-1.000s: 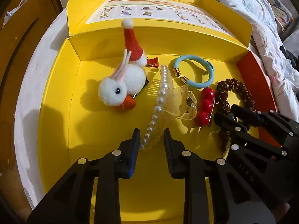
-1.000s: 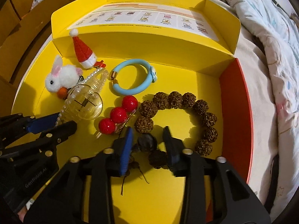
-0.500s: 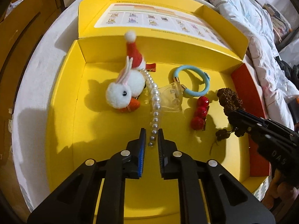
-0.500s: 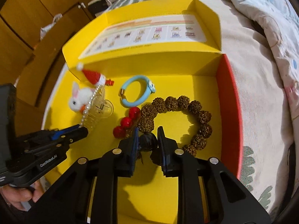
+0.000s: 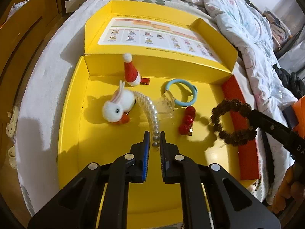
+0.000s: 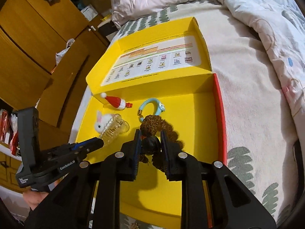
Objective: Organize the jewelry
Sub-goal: 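Grasp the brown rudraksha bracelet with the right tool while the left tool grasps the pearl hair clip, then carry the pearl clip and rudraksha bracelet onto the bed and open both tools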
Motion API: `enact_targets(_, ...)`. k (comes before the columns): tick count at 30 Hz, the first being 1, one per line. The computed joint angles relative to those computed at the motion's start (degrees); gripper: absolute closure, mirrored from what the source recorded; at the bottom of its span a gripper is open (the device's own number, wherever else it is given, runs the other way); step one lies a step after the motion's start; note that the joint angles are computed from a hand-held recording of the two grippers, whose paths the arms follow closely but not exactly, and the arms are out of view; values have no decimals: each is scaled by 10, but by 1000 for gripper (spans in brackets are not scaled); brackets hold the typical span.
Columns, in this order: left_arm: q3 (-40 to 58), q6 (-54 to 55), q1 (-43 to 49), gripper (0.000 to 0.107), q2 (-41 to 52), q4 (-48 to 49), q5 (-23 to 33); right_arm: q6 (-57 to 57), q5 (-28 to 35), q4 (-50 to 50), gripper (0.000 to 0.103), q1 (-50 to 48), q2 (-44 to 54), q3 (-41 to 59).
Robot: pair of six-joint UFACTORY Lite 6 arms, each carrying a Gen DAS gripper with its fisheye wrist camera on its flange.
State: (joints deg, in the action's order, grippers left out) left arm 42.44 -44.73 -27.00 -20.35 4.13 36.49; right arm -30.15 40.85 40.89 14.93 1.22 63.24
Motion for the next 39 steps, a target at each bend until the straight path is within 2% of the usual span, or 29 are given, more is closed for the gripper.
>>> enact_targets(5, 4, -27, -18, 97, -29, 18, 23, -16, 28, 32, 82, -21, -27, -3)
enact_targets(14, 31, -81, -68, 97, -67, 49, 73, 4, 87, 24, 82, -42, -99, 0)
enact_targets(26, 55, -171, -140, 97, -122, 104, 141, -11, 189, 29, 82, -132, -199, -15)
enact_targets(32, 101, -266, -251, 97, -121, 162, 196, -39, 274, 44, 82, -214, -243, -5)
enact_targets(35, 116, -318, -315, 97, -122, 188, 219, -74, 340, 52, 82, -293, -268, -7)
enact_targets(39, 128, -414, -436, 97, -110, 232, 253, -154, 447, 57, 82, -451, -294, -15)
